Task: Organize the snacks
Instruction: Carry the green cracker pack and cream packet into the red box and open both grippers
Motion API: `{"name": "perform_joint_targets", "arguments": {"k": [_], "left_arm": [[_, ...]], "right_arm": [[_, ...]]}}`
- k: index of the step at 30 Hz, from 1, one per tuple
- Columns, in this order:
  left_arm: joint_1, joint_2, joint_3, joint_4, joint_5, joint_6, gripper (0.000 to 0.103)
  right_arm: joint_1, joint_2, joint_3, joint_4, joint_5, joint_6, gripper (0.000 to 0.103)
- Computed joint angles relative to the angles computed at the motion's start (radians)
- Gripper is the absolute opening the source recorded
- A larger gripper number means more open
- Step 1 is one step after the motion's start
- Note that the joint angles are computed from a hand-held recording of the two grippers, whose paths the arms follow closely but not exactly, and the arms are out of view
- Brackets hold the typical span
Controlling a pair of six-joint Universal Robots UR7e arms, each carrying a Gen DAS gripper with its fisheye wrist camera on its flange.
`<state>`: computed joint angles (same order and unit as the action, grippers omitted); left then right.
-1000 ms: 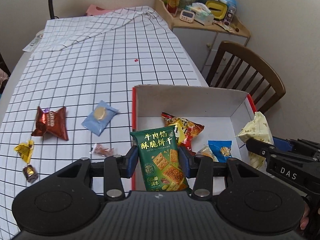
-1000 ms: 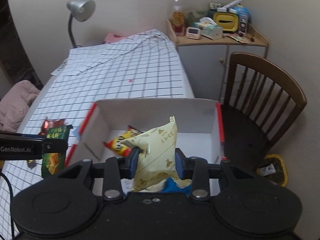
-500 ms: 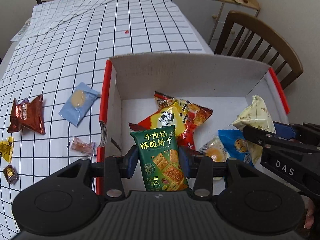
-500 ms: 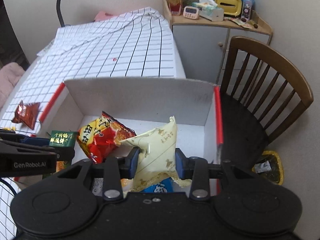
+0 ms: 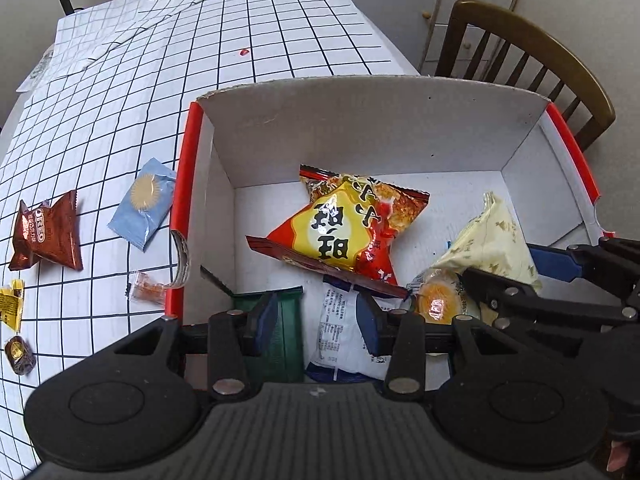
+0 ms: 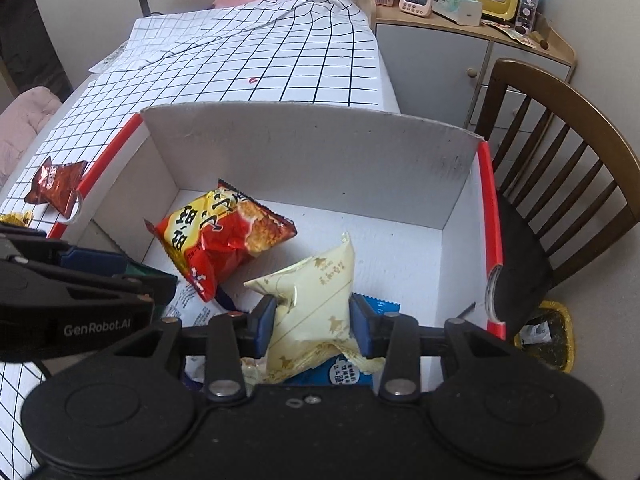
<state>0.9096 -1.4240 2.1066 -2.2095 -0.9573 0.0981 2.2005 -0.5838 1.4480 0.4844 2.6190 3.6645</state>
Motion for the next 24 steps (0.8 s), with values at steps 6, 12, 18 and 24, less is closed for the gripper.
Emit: {"name": "perform_joint_targets", "arguments": {"k": [6,12,18,24], "left_arm": [[-0.001,-0.016,0.002,0.015,-0.010,-0.015,0.049],[-0.002,-0.063,0.002,0.028,-0.045,-0.031,0.056],[-0.017,-0.128,0.018,0.025,-0.063,-0.023,0.057],[-0.038,-0.206,0.030,0.034,-0.079,-0.016,0.057]], "right_arm": [[0.015,-0.010,0.023,-0.021,-0.002,-0.001,0.056],[0.047,-0.038,0.061,-0.045,0.002,-0.002,0.064],[0.096,-0.072,0.094,-0.077,0.008,-0.007,0.069],[0.155,-0.094,0.104,-0.108,0.025,-0.032,0.078]]}}
